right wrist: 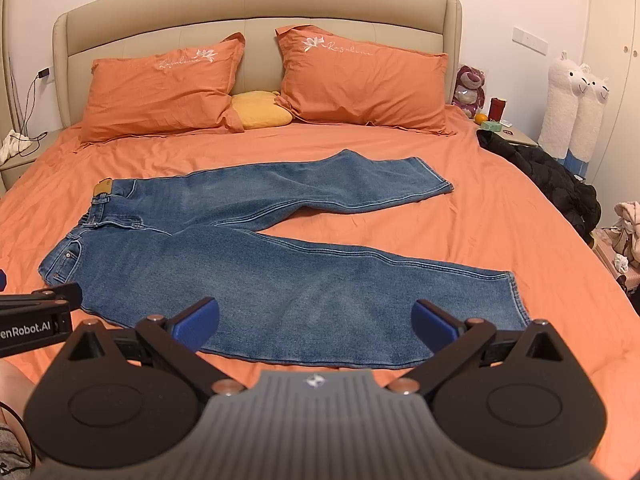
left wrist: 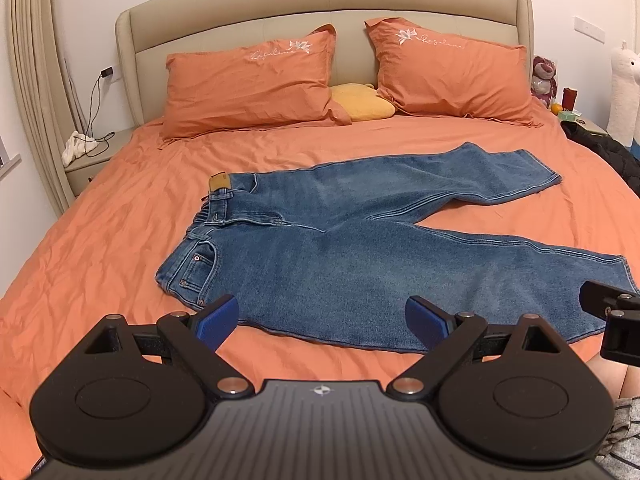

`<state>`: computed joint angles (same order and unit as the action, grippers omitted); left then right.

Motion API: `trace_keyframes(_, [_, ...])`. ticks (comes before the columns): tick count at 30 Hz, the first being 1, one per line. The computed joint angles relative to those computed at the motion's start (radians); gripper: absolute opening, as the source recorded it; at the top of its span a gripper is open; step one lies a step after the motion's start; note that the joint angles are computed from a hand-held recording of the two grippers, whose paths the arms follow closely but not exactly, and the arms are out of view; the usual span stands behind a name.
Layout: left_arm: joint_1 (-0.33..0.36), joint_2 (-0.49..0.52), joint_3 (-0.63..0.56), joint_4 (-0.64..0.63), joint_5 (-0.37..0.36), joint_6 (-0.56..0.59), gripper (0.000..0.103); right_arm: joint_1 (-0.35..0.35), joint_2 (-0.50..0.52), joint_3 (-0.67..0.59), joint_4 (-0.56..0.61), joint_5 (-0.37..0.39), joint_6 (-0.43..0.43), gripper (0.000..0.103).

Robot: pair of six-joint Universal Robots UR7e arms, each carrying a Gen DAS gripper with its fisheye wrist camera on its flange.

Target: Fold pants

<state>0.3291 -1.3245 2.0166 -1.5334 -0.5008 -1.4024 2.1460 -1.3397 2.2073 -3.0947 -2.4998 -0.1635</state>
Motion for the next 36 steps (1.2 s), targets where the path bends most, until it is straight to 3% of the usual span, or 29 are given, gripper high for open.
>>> trace_keyframes(36, [-0.001, -0.007, -0.002, 0.012, -0.007, -0.011, 0.103, 0.008, 0.007, -0.004, -0.012, -0.003, -0.013, 0.098])
